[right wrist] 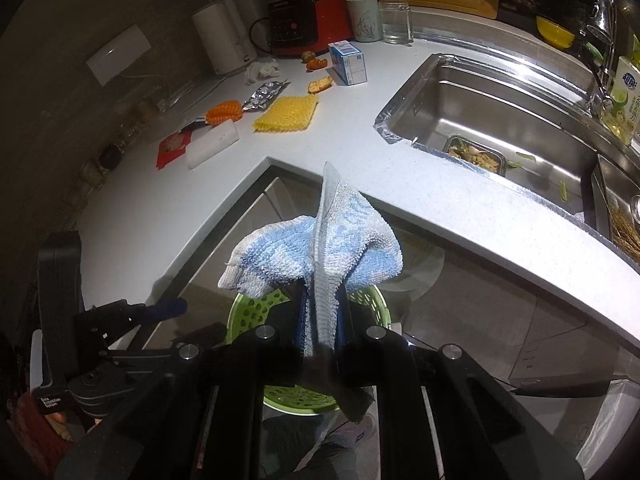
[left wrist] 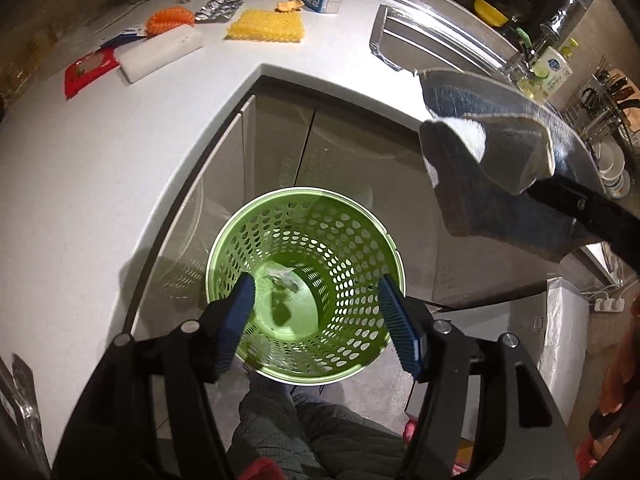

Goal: Collect trash
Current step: 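Carry tissue and paper towel to the green basket and open both grippers, then grasp the white foam block with the left gripper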

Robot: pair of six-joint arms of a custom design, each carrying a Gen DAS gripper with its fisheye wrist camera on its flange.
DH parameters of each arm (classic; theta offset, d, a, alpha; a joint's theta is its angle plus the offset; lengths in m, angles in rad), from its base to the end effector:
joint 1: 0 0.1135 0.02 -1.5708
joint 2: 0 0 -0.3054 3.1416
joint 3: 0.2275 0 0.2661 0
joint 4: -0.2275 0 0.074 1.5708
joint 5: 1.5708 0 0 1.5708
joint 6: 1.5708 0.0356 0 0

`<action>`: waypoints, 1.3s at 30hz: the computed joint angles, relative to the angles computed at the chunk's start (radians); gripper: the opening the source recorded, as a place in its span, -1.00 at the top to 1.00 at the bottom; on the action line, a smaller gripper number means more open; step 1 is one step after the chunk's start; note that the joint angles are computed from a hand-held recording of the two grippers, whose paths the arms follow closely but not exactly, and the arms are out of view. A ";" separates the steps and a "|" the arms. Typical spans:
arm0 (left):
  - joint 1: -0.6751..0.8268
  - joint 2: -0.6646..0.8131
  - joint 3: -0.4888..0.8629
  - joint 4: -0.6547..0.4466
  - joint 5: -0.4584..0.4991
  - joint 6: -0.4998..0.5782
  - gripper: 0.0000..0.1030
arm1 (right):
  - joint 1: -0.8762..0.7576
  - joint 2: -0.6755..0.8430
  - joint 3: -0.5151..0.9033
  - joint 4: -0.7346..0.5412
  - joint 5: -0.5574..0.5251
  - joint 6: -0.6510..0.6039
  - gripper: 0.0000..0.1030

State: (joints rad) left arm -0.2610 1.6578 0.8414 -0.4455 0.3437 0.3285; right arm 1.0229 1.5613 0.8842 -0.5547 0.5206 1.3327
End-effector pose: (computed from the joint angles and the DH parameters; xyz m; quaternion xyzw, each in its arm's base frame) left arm 0.2872 -0.0891 0.1675 0.3080 0.9239 -0.1638 0.1572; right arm 0.1670 0.2397 0.2043 0.1898 0.9344 0.0534 0.2968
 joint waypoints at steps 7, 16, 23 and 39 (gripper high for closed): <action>0.081 -0.155 -0.020 -0.010 -0.024 -0.029 -0.51 | 0.047 0.046 -0.029 0.096 -0.042 -0.025 0.73; 0.149 -0.236 -0.013 -0.041 -0.044 -0.085 -0.61 | 0.066 0.107 -0.042 0.144 -0.078 -0.013 -0.62; 0.180 -0.242 0.003 -0.020 -0.060 -0.090 -0.63 | 0.040 0.071 0.010 0.065 -0.023 -0.050 -0.79; 0.148 0.236 0.453 0.079 -0.006 0.153 -0.76 | -0.251 0.184 0.205 0.088 -0.079 -0.299 -0.93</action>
